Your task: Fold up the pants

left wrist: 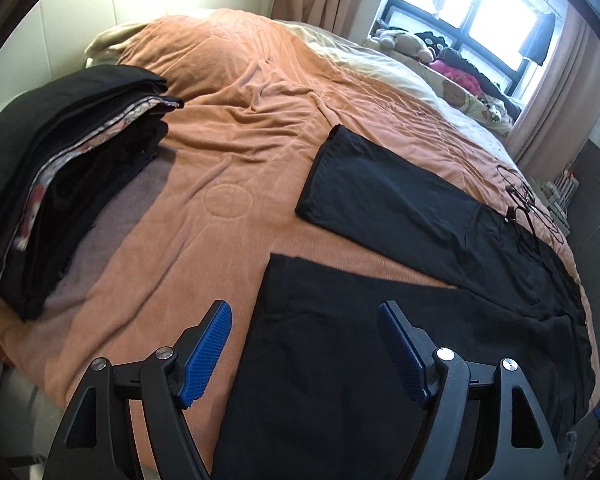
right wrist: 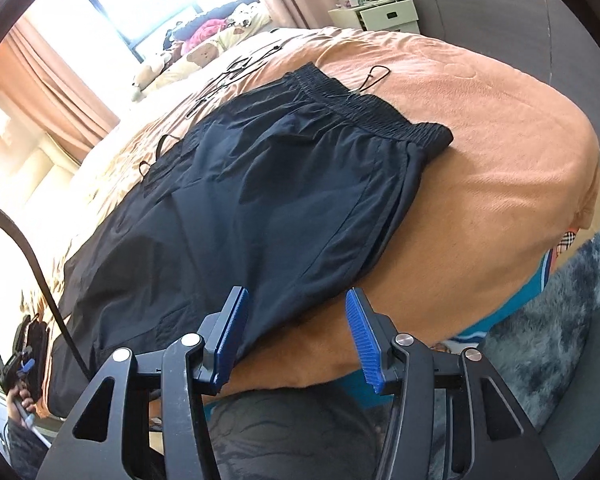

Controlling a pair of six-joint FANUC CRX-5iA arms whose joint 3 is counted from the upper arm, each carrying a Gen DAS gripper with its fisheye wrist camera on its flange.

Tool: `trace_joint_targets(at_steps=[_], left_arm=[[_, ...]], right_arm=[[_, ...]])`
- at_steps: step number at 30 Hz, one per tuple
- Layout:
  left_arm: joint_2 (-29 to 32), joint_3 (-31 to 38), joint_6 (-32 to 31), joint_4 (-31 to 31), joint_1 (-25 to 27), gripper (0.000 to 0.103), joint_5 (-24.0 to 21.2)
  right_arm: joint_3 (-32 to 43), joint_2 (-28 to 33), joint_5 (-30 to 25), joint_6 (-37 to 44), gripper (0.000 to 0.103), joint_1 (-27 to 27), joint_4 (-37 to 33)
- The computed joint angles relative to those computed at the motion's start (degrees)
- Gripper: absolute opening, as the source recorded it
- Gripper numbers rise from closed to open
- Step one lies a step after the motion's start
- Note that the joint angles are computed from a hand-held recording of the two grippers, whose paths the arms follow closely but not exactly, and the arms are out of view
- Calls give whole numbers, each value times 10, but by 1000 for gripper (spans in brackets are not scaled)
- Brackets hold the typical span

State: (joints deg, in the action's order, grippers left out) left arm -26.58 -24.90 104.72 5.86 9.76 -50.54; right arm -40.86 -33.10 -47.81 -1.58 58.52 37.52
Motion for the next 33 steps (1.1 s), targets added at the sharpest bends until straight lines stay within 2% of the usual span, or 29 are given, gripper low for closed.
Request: trace_joint_targets(at_steps=[8, 16, 19, 22, 24, 26, 29, 33], left_arm=[[-42, -26, 39, -16, -30, 78, -14], [-72, -46, 102, -44, -72, 78, -28], [-84, -53, 125, -52, -84, 78, -33], [-96, -58, 153, -64, -97, 78, -41], [-108, -67, 166, -65, -102, 78, -45], [-123, -79, 180, -64, -105, 78, -47], [-144, -99, 205, -67, -110, 78, -49], [-174, -140, 194, -30, -87, 78, -40]], right_arm=[[-19, -8, 79, 63, 49, -80, -49], [2, 28, 144, 157, 49, -166, -134], [26, 56, 161, 218, 41, -198, -192], [46, 86, 161, 255, 23, -219, -221], [52, 96, 162, 269, 6, -226, -229], [42, 92, 172, 255, 2, -226, -204], [11, 72, 174, 185, 1, -215, -129], [-2, 60, 172, 169, 1, -208, -117]])
